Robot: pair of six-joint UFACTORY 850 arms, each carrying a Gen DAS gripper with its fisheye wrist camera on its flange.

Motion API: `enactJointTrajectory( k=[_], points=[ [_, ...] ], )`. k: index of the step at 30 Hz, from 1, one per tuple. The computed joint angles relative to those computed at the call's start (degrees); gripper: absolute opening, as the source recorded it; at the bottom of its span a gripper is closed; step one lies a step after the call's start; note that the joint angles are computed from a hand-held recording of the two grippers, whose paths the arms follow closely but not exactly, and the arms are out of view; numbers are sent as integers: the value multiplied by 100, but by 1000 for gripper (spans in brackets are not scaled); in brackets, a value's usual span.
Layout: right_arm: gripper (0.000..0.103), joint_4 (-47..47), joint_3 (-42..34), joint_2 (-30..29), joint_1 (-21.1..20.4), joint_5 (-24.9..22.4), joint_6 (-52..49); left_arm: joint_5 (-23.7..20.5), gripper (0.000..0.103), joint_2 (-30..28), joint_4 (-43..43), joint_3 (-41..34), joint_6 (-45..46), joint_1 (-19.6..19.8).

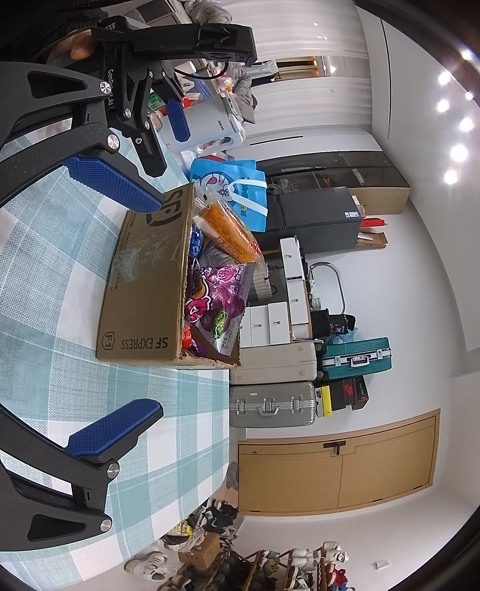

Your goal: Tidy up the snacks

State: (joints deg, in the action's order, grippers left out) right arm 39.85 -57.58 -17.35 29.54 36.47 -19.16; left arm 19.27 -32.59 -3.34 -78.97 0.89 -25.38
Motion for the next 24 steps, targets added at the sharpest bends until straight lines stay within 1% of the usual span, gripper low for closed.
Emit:
enactJointTrajectory(
  k=[24],
  points=[
    [102, -12, 16, -2, 1, 17, 7, -32, 103, 5, -109, 11, 122, -9]
  ],
)
